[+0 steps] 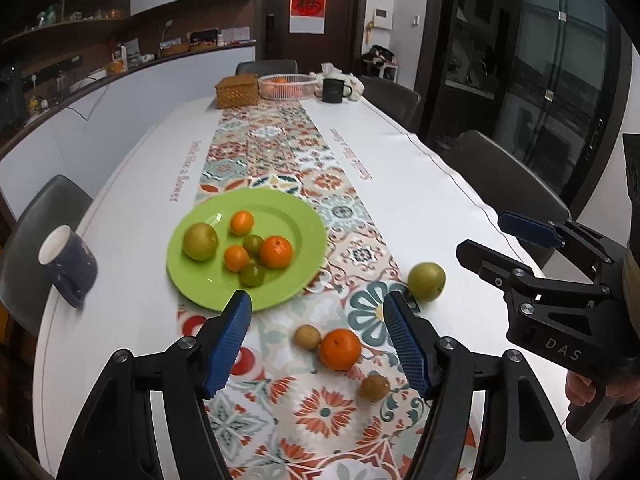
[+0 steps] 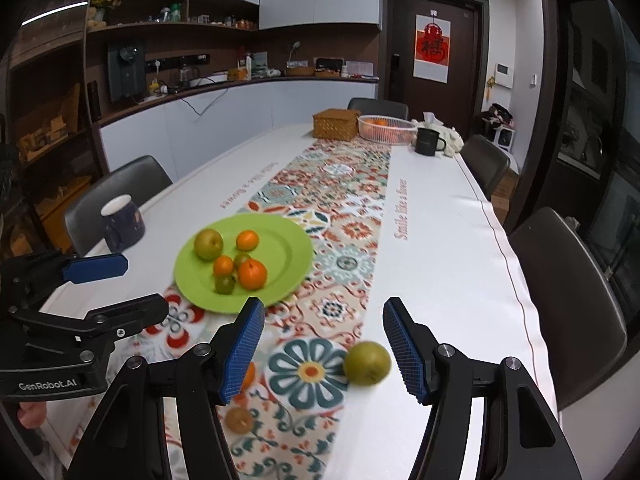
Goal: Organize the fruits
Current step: 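Close the right gripper on the large green pear while the left gripper approaches an orange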
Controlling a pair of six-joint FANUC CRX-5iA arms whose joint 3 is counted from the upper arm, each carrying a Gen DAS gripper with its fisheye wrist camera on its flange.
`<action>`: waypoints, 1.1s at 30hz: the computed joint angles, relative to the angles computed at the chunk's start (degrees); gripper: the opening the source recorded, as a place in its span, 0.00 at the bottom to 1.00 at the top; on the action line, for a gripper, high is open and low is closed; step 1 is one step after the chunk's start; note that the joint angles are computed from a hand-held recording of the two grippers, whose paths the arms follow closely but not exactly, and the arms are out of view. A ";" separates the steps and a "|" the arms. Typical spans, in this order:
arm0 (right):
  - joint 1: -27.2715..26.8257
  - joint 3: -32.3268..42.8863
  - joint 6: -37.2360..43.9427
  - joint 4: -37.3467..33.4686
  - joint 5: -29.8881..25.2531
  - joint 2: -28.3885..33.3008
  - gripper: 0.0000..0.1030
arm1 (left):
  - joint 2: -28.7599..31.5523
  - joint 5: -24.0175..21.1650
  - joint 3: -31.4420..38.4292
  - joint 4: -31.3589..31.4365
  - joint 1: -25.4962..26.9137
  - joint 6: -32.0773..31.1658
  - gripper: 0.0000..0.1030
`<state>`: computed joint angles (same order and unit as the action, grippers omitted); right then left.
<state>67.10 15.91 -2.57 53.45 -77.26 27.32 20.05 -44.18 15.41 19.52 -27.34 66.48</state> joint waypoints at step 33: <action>-6.83 -6.94 5.48 -17.65 10.07 -2.04 0.61 | 18.02 -21.43 18.99 -4.20 -2.16 15.87 0.64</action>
<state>60.27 8.97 2.91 35.80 -67.19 25.29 38.08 -65.61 34.40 15.32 -29.50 82.36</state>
